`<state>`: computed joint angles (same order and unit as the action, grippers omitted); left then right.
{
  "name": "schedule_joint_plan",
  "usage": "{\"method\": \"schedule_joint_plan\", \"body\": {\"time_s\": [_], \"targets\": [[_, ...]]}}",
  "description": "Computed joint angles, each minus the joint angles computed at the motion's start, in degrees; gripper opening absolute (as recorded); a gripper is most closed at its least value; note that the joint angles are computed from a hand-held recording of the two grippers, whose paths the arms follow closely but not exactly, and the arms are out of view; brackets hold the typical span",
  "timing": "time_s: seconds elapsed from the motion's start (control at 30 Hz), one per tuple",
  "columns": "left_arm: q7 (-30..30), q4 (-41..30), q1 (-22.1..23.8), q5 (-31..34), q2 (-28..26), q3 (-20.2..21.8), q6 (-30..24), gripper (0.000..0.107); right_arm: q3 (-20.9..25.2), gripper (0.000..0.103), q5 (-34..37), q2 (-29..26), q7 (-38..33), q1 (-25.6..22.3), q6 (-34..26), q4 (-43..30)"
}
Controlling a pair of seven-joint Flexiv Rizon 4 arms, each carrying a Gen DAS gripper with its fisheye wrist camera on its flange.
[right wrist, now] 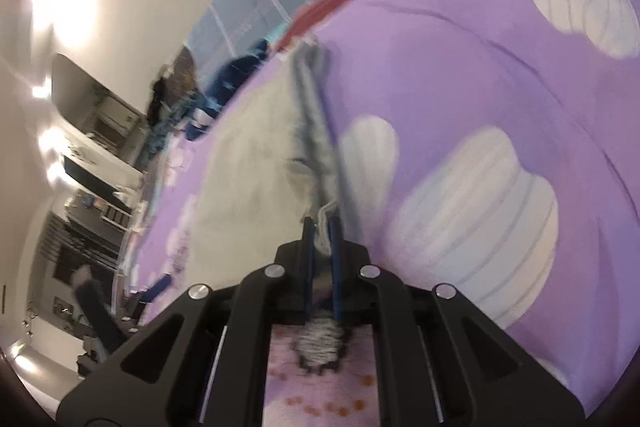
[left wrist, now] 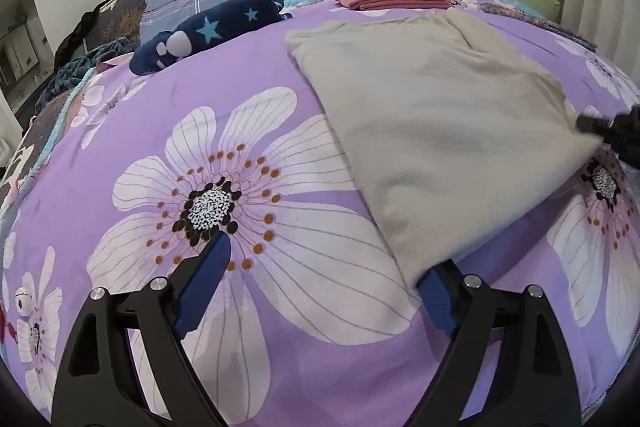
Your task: Fold small clothes
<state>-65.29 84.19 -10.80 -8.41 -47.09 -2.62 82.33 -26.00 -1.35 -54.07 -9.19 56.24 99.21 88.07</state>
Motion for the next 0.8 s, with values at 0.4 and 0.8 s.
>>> {"method": "schedule_joint_plan", "body": {"time_s": [0.4, 0.8], "targets": [[18.0, 7.4, 11.3, -7.8, 4.7, -17.4, -5.9, 0.010, -13.0, 0.023, -18.2, 0.2, -1.8, 8.7, -11.5, -1.7], [24.1, 0.2, 8.6, -16.9, 0.2, -17.4, -7.9, 0.025, -7.5, 0.013, -25.5, 4.5, 5.1, 3.5, -18.4, 0.2]]}}
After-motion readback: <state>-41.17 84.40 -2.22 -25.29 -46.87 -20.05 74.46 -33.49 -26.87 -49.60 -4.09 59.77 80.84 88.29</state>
